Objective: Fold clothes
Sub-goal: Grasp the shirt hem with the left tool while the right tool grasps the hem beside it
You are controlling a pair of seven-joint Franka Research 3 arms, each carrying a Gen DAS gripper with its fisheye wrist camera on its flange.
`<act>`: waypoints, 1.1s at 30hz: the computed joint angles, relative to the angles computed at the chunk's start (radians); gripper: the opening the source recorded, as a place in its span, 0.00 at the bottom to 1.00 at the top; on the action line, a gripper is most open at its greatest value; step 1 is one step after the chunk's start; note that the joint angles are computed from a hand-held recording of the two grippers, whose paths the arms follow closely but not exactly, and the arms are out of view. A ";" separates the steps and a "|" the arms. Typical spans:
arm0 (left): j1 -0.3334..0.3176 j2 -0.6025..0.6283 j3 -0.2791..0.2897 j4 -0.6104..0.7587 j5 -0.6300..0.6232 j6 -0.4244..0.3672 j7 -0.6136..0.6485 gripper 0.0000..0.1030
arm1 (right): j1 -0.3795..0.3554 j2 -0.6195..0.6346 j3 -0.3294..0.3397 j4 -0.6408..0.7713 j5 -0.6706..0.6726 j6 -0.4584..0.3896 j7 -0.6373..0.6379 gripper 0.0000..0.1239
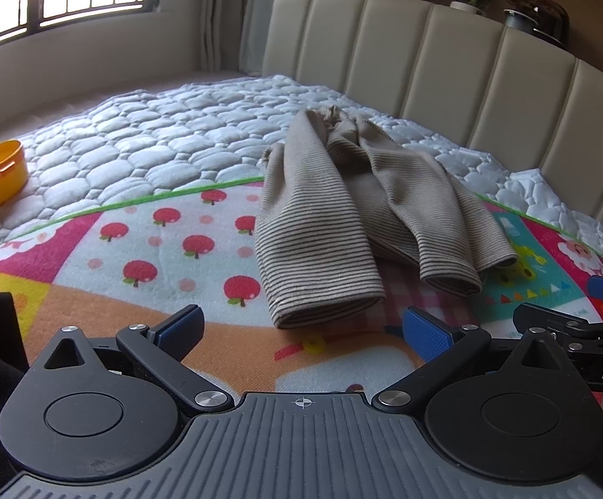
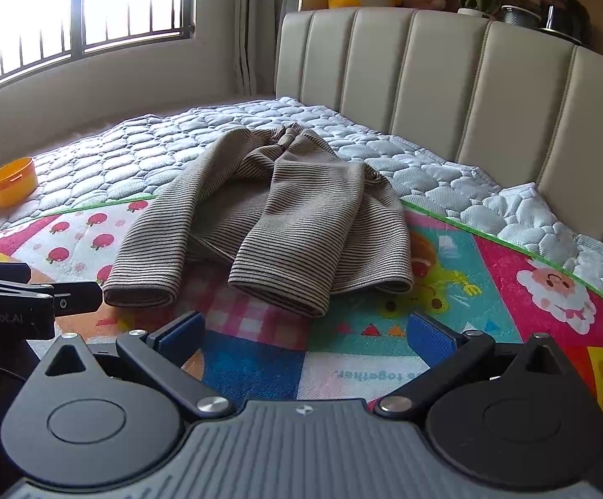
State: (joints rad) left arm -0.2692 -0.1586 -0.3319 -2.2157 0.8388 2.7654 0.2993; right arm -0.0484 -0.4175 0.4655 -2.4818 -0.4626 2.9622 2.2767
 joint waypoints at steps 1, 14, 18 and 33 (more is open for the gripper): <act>-0.004 0.002 0.003 0.001 -0.016 -0.002 0.014 1.00 | 0.000 0.001 0.001 0.001 -0.001 -0.002 0.000 0.83; -0.007 0.074 0.044 0.079 -0.186 0.057 0.159 1.00 | 0.033 0.038 -0.046 0.026 0.028 -0.034 0.021 0.83; -0.014 0.144 0.063 0.168 -0.267 0.054 0.271 1.00 | 0.082 0.084 -0.102 0.060 0.062 -0.056 -0.005 0.83; -0.033 0.562 0.114 0.655 -0.433 -0.088 0.600 1.00 | 0.172 0.583 -0.295 0.577 -0.158 -0.094 0.028 0.83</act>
